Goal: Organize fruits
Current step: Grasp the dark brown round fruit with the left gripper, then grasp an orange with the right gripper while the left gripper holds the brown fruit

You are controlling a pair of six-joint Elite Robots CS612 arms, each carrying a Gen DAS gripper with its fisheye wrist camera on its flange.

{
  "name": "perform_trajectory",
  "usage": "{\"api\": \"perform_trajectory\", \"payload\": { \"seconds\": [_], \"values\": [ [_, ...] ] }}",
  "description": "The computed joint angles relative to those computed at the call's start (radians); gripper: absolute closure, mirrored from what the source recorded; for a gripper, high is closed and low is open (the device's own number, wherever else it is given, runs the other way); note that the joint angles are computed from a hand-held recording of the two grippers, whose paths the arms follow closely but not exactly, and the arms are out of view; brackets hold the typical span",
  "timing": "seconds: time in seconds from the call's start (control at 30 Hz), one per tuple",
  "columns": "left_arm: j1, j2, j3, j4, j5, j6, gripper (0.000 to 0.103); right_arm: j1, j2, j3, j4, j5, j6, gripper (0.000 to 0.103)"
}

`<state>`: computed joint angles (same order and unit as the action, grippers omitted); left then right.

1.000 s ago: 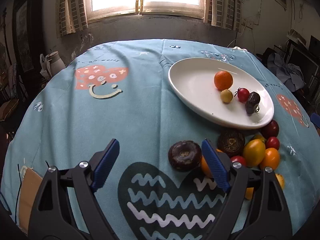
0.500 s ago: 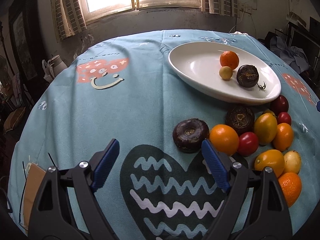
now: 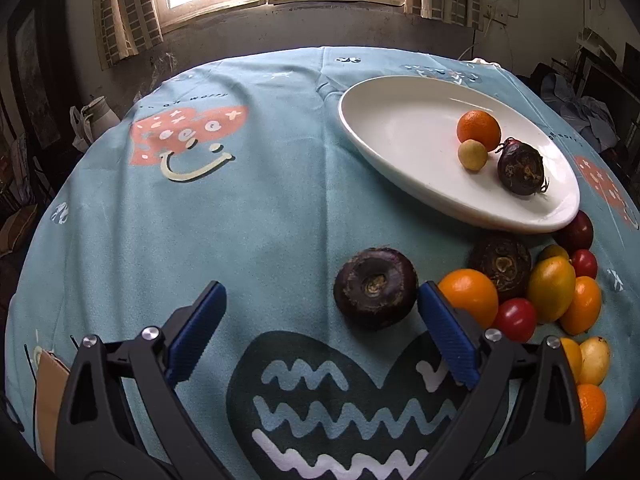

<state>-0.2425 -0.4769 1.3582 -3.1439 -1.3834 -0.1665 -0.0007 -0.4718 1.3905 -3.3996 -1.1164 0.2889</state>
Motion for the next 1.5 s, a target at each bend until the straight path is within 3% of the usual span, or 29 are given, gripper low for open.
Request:
{"api": "perform_trajectory", "payload": {
  "seconds": [0.33, 0.37, 0.43, 0.47, 0.53, 0.63, 0.7, 0.93, 0.97, 1.07, 1.17, 1.33, 1.5],
  "values": [
    [0.023, 0.016, -0.033, 0.011, -0.099, -0.019, 0.011, 0.016, -0.005, 0.007, -0.008, -0.056, -0.080, 0.018],
    [0.019, 0.014, -0.033, 0.017, -0.069, 0.004, 0.012, 0.017, -0.005, 0.007, -0.009, -0.059, -0.082, 0.018],
    [-0.004, 0.013, -0.023, 0.010, 0.081, 0.082, 0.013, 0.016, -0.006, 0.008, -0.008, -0.059, -0.082, 0.018],
    [-0.009, 0.012, -0.018, 0.011, 0.119, 0.104, 0.013, 0.015, -0.006, 0.008, -0.009, -0.058, -0.080, 0.018],
    [-0.011, 0.011, -0.015, 0.012, 0.126, 0.113, 0.014, 0.015, -0.006, 0.008, -0.008, -0.055, -0.083, 0.018],
    [-0.008, 0.009, -0.014, 0.011, 0.073, 0.143, 0.024, 0.014, -0.006, 0.008, -0.011, -0.056, -0.090, 0.018],
    [-0.003, 0.008, -0.016, 0.022, 0.023, 0.152, 0.039, 0.016, -0.007, 0.009, -0.011, -0.061, -0.094, 0.018],
    [0.015, 0.005, -0.015, 0.026, -0.073, 0.120, 0.054, 0.019, -0.007, 0.009, -0.002, -0.063, -0.111, 0.018],
    [0.014, 0.006, -0.015, 0.024, -0.070, 0.116, 0.059, 0.020, -0.008, 0.009, 0.004, -0.064, -0.119, 0.018],
    [0.009, 0.000, 0.000, -0.002, -0.038, 0.100, 0.060, 0.023, -0.008, 0.007, 0.032, -0.059, -0.147, 0.018],
    [0.001, -0.017, 0.041, -0.071, -0.005, 0.079, 0.060, 0.025, -0.011, 0.003, 0.078, -0.029, -0.190, 0.030],
    [-0.009, -0.046, 0.106, -0.185, -0.031, 0.083, 0.060, 0.035, -0.011, -0.015, 0.207, -0.010, -0.273, 0.049],
    [-0.018, -0.049, 0.113, -0.197, -0.051, 0.110, 0.060, 0.041, -0.004, -0.036, 0.306, 0.027, -0.311, 0.059]
  ]
}}
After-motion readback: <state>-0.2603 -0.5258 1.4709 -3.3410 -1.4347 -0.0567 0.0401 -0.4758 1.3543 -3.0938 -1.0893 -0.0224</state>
